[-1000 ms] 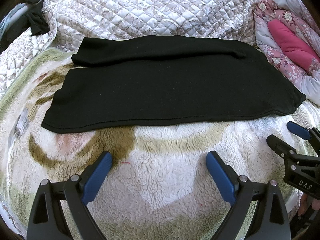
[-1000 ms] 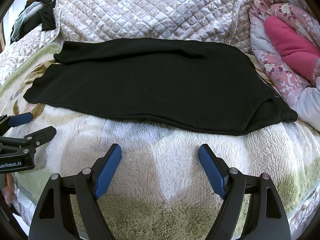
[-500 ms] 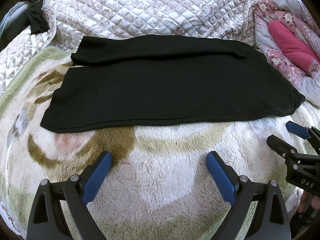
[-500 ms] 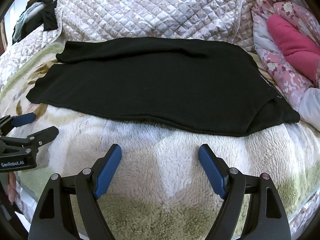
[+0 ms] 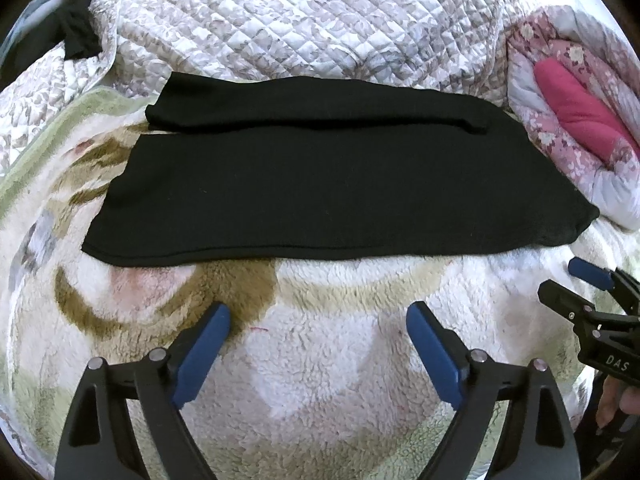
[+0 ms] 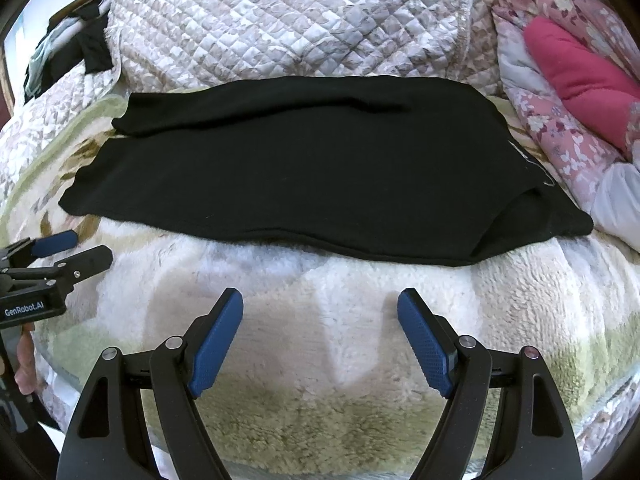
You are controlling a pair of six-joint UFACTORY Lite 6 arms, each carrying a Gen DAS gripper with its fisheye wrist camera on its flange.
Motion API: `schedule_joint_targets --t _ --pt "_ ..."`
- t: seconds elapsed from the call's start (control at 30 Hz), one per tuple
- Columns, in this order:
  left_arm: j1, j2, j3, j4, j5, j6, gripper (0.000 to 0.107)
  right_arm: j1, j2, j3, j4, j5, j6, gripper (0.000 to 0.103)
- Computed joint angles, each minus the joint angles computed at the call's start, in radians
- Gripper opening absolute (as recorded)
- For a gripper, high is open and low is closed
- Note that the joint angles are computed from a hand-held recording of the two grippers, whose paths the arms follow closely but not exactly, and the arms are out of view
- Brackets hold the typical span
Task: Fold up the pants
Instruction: 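Lower both grippers onto the black pants edge and close them on it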
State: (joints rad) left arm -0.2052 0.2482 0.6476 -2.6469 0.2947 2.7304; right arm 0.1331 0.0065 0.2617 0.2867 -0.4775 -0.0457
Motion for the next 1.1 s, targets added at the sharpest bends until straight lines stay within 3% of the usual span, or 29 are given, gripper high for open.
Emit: schedule_joint_targets --t 0.23,0.37,0.47,0.6,0.73,1.1 --pt "0.063 -0.001 0.024 0.279 0.015 -0.259 0.085 -0.141 -0.037 -0.003 -0.231 0.052 0.173 0.078" --pt "0.142 0.017 0.066 0.568 0.058 -0.540 0.081 -0.233 -0.026 0.023 -0.404 0.071 0.309 0.077" --pt "0.195 0.030 0.096 0.696 0.094 -0.670 0.081 -0.351 0.016 0.063 -0.637 0.077 0.518 0.077" --pt "0.253 0.052 0.136 0.742 0.094 -0.744 0.081 -0.492 0.075 0.119 -0.964 0.039 0.812 0.077" --pt "0.334 0.154 0.237 0.931 0.149 -0.970 0.079 -0.544 0.124 0.185 -1.098 0.013 0.939 0.077" --pt "0.329 0.296 0.395 0.879 0.191 -0.984 0.078 -0.662 0.246 0.351 -1.235 -0.078 1.092 0.070"
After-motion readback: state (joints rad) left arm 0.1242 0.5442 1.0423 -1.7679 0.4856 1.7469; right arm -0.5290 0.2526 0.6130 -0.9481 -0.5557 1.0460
